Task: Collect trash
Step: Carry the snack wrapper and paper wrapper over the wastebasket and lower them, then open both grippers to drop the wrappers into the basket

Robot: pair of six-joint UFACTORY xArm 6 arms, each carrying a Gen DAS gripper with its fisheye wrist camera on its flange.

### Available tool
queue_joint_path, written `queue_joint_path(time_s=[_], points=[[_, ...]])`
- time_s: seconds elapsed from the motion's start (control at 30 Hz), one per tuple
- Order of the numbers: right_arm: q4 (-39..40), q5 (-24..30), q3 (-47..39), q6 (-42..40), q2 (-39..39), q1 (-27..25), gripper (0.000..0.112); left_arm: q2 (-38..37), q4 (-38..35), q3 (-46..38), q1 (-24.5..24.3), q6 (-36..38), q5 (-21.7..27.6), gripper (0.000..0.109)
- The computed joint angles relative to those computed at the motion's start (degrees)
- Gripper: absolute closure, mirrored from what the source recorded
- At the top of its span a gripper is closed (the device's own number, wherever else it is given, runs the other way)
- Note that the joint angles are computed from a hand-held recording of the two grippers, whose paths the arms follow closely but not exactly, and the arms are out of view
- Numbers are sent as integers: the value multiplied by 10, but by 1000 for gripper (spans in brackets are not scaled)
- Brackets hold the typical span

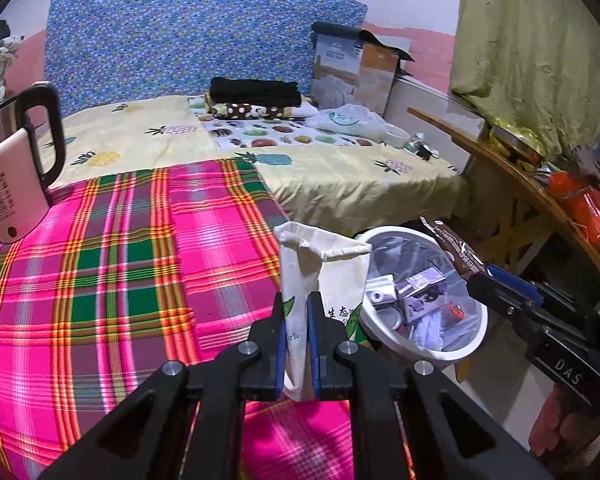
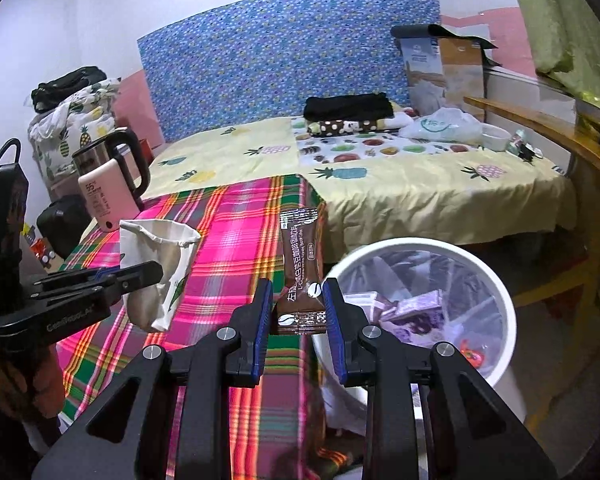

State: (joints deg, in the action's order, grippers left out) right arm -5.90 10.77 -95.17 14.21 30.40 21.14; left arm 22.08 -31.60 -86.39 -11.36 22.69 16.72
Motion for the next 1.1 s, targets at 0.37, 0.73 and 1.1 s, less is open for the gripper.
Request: queue_joint_path(time_s=[0.37, 0.73, 1.1], points=[[-15, -11, 46, 38, -19, -28, 86, 46, 26, -64, -30, -16, 38, 99], [-54, 3, 68, 112, -26, -60, 86, 133, 42, -189, -55, -19, 108, 99], [5, 30, 65, 86, -13, -78, 86, 243, 73, -345, -76, -46, 184, 99]])
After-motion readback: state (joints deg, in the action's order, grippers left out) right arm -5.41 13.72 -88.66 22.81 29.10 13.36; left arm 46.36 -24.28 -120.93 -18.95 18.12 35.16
